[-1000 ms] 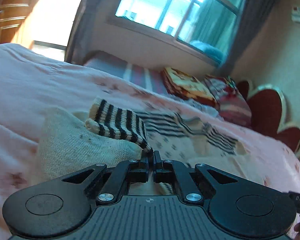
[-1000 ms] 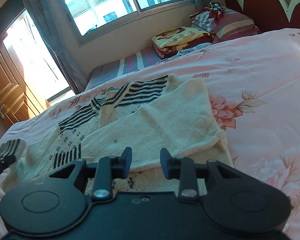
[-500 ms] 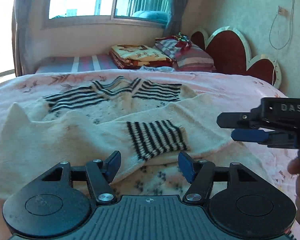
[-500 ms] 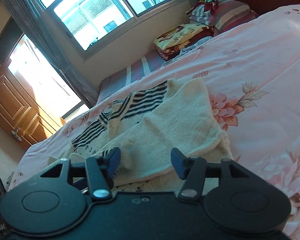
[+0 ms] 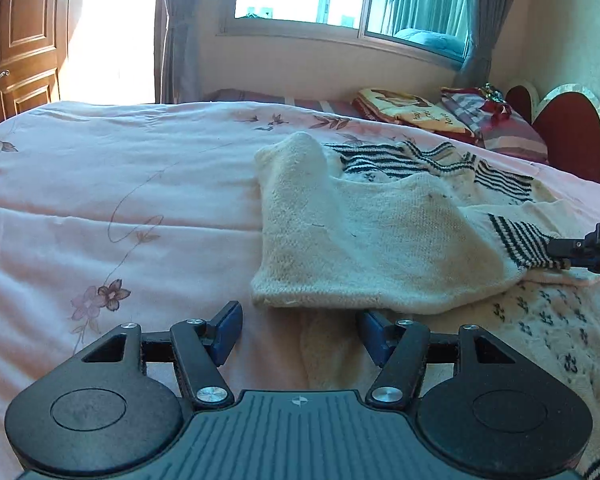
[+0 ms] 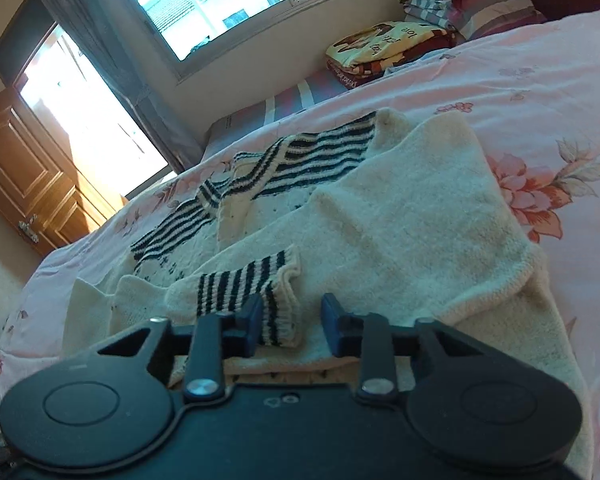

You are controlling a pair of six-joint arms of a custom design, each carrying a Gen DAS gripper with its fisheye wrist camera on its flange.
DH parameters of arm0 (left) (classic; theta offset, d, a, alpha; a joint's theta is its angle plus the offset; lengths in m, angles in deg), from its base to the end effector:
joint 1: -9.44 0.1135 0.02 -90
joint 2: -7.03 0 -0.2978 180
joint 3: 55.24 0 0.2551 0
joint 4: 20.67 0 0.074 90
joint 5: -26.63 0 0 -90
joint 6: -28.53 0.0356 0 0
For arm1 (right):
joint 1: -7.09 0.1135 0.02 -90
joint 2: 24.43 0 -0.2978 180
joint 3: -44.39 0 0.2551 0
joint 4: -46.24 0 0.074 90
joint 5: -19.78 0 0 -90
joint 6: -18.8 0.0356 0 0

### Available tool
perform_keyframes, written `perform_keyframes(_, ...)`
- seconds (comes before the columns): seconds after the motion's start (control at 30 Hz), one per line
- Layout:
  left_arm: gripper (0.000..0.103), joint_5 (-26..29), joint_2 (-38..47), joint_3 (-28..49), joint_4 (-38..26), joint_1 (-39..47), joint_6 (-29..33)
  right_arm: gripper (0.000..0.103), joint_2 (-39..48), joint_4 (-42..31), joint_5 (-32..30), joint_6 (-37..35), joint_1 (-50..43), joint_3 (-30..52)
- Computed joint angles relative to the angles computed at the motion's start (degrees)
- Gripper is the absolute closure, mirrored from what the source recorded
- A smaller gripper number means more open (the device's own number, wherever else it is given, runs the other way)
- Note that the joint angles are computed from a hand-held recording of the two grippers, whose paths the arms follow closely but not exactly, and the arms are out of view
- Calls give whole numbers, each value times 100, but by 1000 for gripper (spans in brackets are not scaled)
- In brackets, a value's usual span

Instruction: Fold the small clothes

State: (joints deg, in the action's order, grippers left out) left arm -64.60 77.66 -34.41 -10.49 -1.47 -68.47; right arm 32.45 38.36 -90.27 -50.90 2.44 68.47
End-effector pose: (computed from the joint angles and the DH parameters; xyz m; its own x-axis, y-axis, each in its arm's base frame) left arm 0.1674 -0.0315 0.1297 -0.6426 -0.0002 -0.7662 0.0954 0.9922 -0.0803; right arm 0.1537 -0.0003 0.1547 -0.6728 0.3817 -0.6337 0.0538 0.8796 0.4727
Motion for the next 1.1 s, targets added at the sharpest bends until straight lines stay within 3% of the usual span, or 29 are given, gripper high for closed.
perform_keyframes(0.07, 54, -44, 139, 47, 93, -53, -37, 96, -252, -168, 446, -136, 356, 60)
perform_keyframes(0.13, 55, -45, 249, 94, 176, -62, -55, 96, -848, -482, 638, -155, 268, 74)
perform_keyframes(0.23, 63, -1, 310, 152, 206, -50, 9, 96, -1470, -998, 310, -378, -582, 141)
perform_keyframes(0.3, 73, 65, 337, 194, 231, -33, 28, 96, -1345, -1144, -76, -708, -1110, 201)
perform_keyframes(0.43, 74, 9, 545, 298, 332, -82, -26, 96, -1139, -1029, -242, -959, -1431, 127)
perform_keyframes(0.47, 88, 42, 550, 309, 344, -61, 9, 96, -1162, -1017, -254, -980, -1476, 109)
perform_keyframes(0.5, 89, 104, 570, 345, 295, -36, 44, 96, -1200, -1014, -306, -1012, -1547, 85)
perform_keyframes(0.83, 89, 924, 373, 329, -85, 643, 374, 96, -1112, -942, -163, -1458, -1346, -42)
perform_keyframes(0.93, 89, 1269, -267, 274, -658, 1033, 444, 94, -1106, -1031, -207, -1637, -1395, -43)
perform_keyframes(1.03, 88, 1162, -1349, 239, -1395, 1114, 453, 88, -1444, -1377, -403, -1852, -1670, 12)
perform_keyframes(1.1, 88, 1158, -1694, 298, -1472, 906, 388, 82, -1753, -1539, -600, -1902, -1896, 45)
